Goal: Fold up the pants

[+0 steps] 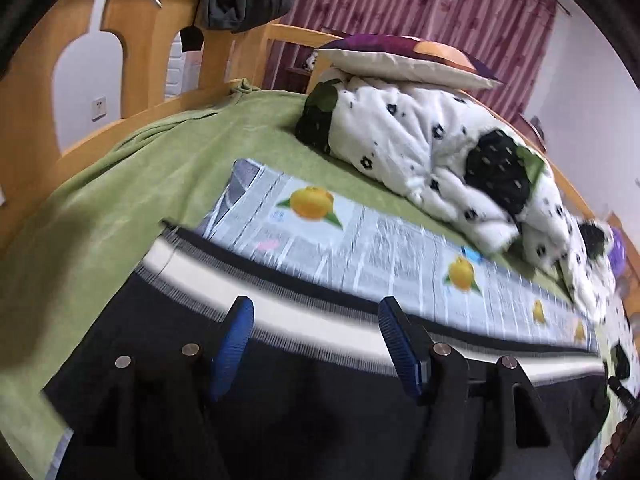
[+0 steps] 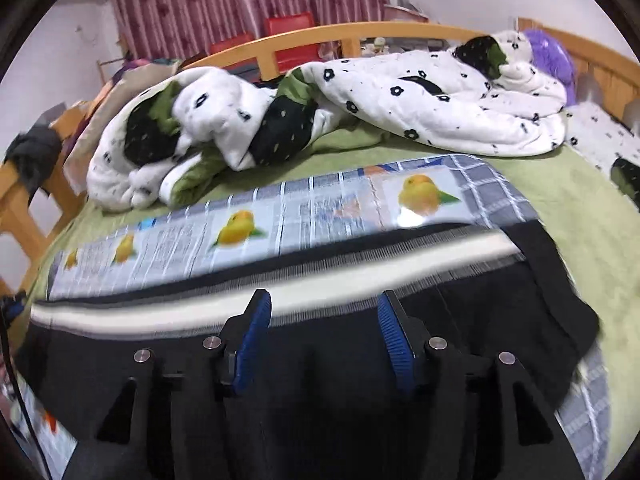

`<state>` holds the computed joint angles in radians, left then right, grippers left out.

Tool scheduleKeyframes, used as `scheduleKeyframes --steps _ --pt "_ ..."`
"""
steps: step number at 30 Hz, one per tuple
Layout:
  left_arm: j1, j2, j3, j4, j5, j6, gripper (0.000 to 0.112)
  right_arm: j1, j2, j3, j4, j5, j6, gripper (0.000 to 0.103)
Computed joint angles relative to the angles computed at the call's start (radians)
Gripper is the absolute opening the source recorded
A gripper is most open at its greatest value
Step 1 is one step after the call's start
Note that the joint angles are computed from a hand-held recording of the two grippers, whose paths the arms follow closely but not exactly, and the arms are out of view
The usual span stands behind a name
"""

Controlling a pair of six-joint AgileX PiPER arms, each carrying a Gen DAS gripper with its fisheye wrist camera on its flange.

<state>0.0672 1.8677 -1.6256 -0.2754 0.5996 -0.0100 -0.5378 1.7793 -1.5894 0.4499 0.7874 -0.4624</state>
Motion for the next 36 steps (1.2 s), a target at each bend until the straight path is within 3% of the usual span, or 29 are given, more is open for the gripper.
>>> scheduleKeyframes --steps 4,7,12,17,21,24,27,28,30,33,36 --pt "0.073 -0.186 0.305 -0.194 0.030 0.178 0.065 -0.121 -0.205 0.279 0.070 0.023 -0.167 0.058" --pt "0.177 -0.296 0.556 -0.437 0.060 0.399 0.065 -0.224 -0.310 0.458 0.086 0.026 -0.248 0.065" --pt "0.296 -0.347 0.763 -0.674 0.085 0.645 0.063 -0.337 -0.301 0.570 0.096 0.108 -0.293 0.065" --pt "0.290 -0.254 0.673 -0.702 0.125 0.577 0.062 -0.320 -0.256 0.553 0.154 0.079 -0.245 0.065" --pt "0.249 -0.158 0.562 -0.688 0.065 0.476 0.055 -0.263 -0.158 0.466 0.189 0.027 -0.175 0.064" --pt "0.240 -0.086 0.465 -0.667 0.082 0.382 0.045 -0.236 -0.044 0.355 0.207 0.008 -0.113 0.042" --pt "0.223 -0.018 0.358 -0.575 0.112 0.253 0.020 -0.220 0.054 0.241 0.226 0.004 -0.018 0.024" --pt "0.230 -0.014 0.348 -0.592 0.130 0.264 0.013 -0.215 0.073 0.214 0.224 0.016 0.010 0.020" --pt "0.241 -0.062 0.376 -0.654 0.123 0.355 0.012 -0.216 0.068 0.194 0.227 0.030 0.019 0.014" --pt "0.223 -0.151 0.397 -0.566 0.141 0.369 0.011 -0.267 -0.032 0.253 0.320 0.030 -0.095 0.007" --pt "0.229 -0.235 0.447 -0.517 0.208 0.405 0.011 -0.348 -0.088 0.252 0.362 0.132 -0.138 0.007"
